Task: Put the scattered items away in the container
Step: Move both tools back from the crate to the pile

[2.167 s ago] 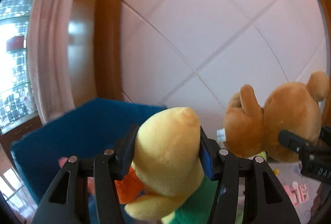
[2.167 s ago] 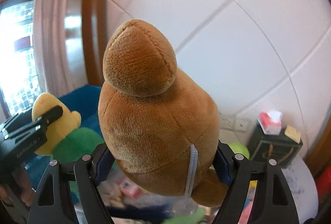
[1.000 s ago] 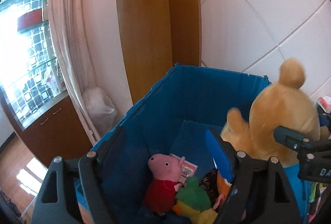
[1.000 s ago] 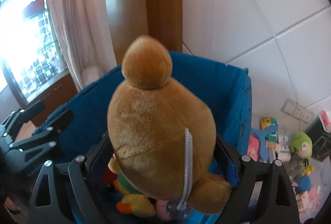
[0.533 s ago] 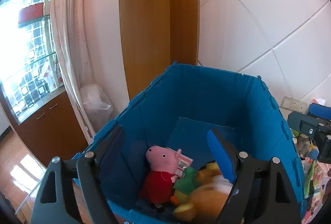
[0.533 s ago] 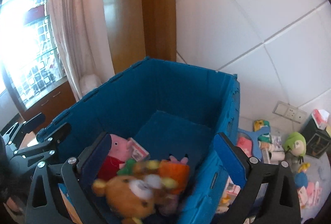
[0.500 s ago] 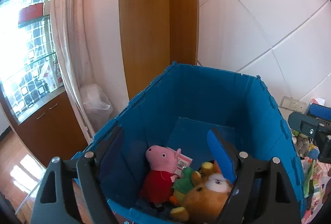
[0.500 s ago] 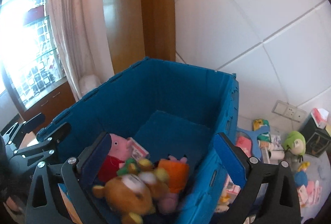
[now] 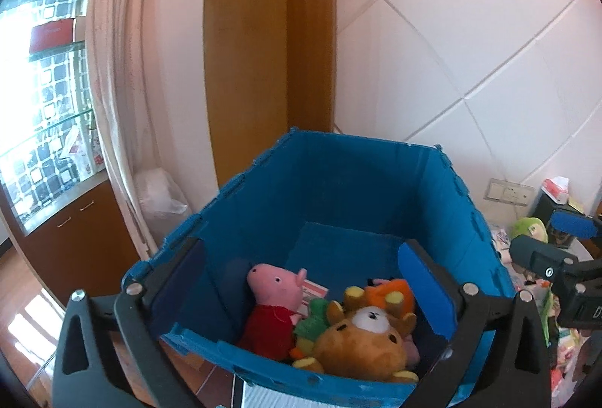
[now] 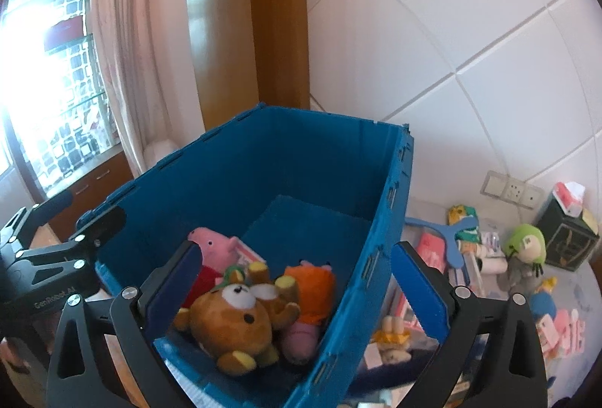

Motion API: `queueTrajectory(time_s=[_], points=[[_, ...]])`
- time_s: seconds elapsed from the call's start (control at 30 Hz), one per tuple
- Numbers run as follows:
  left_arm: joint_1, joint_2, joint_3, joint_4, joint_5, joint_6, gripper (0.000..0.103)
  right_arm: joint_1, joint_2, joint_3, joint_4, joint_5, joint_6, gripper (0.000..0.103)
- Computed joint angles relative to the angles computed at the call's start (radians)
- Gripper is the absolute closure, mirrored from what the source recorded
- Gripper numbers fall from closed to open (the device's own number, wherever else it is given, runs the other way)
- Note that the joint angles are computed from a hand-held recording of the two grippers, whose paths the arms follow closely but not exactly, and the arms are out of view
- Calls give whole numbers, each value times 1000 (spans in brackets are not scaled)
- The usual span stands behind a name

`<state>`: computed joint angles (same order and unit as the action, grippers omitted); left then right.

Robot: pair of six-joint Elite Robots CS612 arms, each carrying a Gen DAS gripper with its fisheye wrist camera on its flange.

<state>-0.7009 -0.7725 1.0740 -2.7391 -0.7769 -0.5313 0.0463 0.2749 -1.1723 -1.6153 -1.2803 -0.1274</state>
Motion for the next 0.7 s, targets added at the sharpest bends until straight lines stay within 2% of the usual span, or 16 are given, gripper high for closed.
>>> queueTrajectory(time_s=[0.4,0.7], points=[[-24,-23,30,94,-45,-53,0,-17,45,-109,86,-40,6,2],[-50,-7,-8,84,-76,11,0,-45,70,-182,102,-55,27,2]])
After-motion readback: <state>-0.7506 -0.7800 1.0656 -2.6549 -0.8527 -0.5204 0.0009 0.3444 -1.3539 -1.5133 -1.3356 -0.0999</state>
